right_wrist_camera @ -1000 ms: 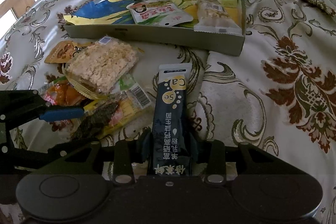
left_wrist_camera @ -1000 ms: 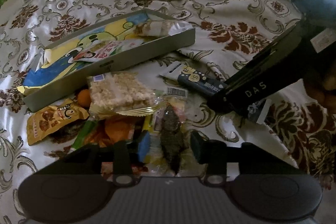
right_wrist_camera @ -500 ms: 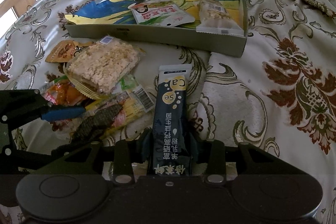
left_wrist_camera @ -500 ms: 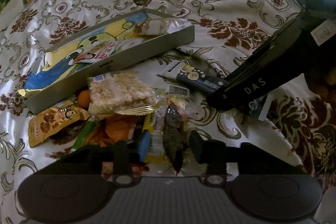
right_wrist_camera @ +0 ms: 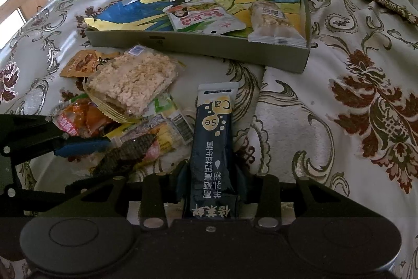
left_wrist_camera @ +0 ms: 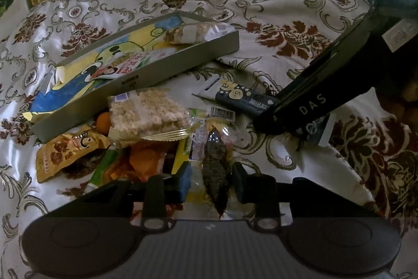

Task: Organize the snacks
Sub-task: 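Lift the brown stick with the left tool while the right tool lifts the blue Ca packet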

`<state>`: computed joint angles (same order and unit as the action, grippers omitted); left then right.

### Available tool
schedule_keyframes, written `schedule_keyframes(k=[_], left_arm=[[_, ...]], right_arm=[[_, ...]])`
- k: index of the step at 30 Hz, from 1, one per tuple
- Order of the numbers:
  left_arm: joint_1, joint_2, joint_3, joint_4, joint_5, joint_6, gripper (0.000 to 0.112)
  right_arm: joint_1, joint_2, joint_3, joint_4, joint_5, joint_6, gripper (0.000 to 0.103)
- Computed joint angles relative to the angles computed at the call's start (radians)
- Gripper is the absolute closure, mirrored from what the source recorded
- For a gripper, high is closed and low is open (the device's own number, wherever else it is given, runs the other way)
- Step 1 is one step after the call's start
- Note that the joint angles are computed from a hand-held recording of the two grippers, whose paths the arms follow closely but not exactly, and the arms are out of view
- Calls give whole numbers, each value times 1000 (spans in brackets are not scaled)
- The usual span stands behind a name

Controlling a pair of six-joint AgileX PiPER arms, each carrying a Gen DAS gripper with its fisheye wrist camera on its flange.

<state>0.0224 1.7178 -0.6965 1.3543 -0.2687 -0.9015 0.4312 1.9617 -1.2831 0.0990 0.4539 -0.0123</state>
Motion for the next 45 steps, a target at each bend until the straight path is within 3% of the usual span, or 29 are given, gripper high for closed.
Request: schedule_keyframes(k=[3, 8, 10, 13, 17, 20, 24, 27, 29, 31, 32, 34, 39, 45], left_arm=[[-2, 4, -2, 31, 3, -15, 68], [-14, 3, 12, -59, 10, 92, 67], [-13, -1, 15, -79, 13, 107, 74], [-3, -6, 8, -20, 3, 27, 75], [-20, -20, 17, -99, 29, 96, 75], [-34, -19, 12, -77, 49, 75, 74], [-49, -11, 22, -199, 63, 215, 62], [-58, -6, 24, -266, 73, 278, 60], [-60, -7, 24, -269, 77, 275, 60], [-58, -9, 24, -244, 72, 256, 73], [-62, -13, 28, -271, 74, 287, 74], [-61, -15, 31, -287, 71, 297, 75], [-39, -34, 27, -137, 51, 110, 76], [-43, -85, 55, -154, 47, 122, 77]], right_arm=[[0, 0, 1, 4, -3, -5, 62], [8, 1, 4, -4, -11, 2, 62], [11, 0, 7, -16, -16, 9, 62], [12, -2, 11, -21, -23, 12, 62], [8, -6, 18, 2, -35, -12, 63], [9, -5, 18, -4, -34, -9, 63], [13, -4, 22, -20, -42, 1, 62], [18, -1, 29, -42, -59, 20, 61], [26, 3, 32, -71, -68, 45, 61], [35, 3, 37, -110, -77, 73, 61], [38, 2, 39, -124, -79, 85, 62], [37, -1, 40, -123, -81, 88, 63], [37, -13, 45, -114, -84, 80, 64], [56, -49, 70, -147, -99, 93, 64]])
